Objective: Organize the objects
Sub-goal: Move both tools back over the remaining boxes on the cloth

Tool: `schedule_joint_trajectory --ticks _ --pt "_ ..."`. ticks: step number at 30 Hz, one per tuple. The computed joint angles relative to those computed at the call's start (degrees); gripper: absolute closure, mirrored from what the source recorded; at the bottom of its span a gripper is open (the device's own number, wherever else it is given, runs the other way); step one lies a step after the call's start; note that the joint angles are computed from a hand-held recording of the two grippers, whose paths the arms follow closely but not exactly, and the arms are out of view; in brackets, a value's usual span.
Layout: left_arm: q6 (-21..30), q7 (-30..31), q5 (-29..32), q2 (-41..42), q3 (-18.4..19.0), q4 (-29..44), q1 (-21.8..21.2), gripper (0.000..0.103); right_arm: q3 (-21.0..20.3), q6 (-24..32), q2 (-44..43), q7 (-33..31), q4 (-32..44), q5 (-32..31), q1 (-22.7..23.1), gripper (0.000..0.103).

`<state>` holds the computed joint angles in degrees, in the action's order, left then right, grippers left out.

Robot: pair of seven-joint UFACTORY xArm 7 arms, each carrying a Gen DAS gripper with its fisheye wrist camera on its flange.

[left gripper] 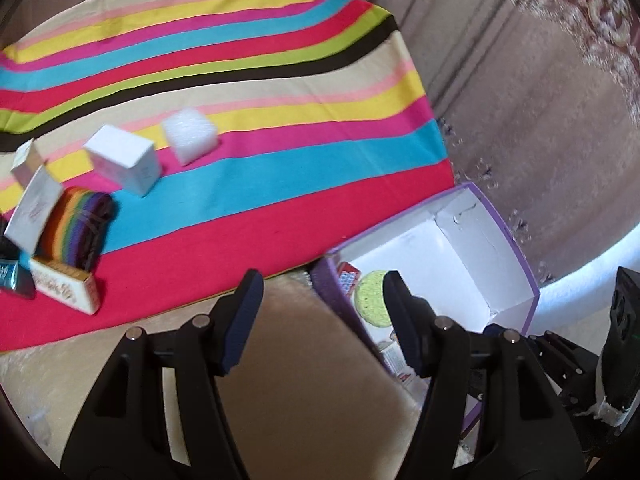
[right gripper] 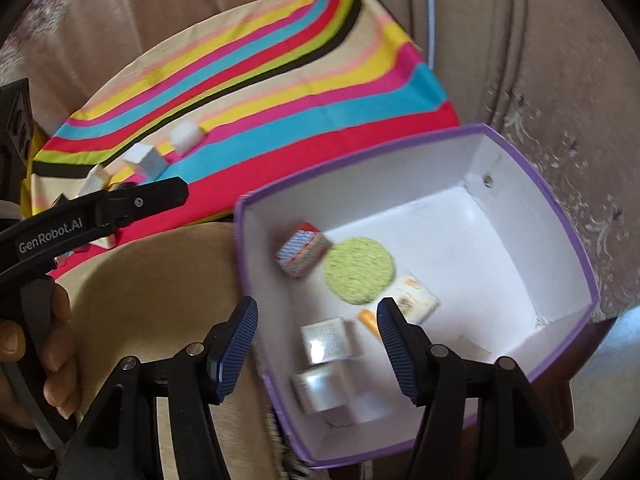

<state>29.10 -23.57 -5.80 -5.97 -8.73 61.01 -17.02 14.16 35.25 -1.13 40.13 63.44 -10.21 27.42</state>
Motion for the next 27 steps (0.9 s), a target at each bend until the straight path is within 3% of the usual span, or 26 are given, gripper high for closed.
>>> schedule_joint_trajectory --ticks 13,27 --pt "-2.21 -0.53 -3.31 -14.12 3.31 -13.63 3.71 0.037 0.95 1.42 6.4 -1.76 8.62 -1.88 4.32 0.039" --pt "1.3 -2.66 -1.13 -32.3 9.0 -28.54 13.56 0.037 0.05 1.57 14.71 -3.7 18.67 -2.59 9.99 0.039"
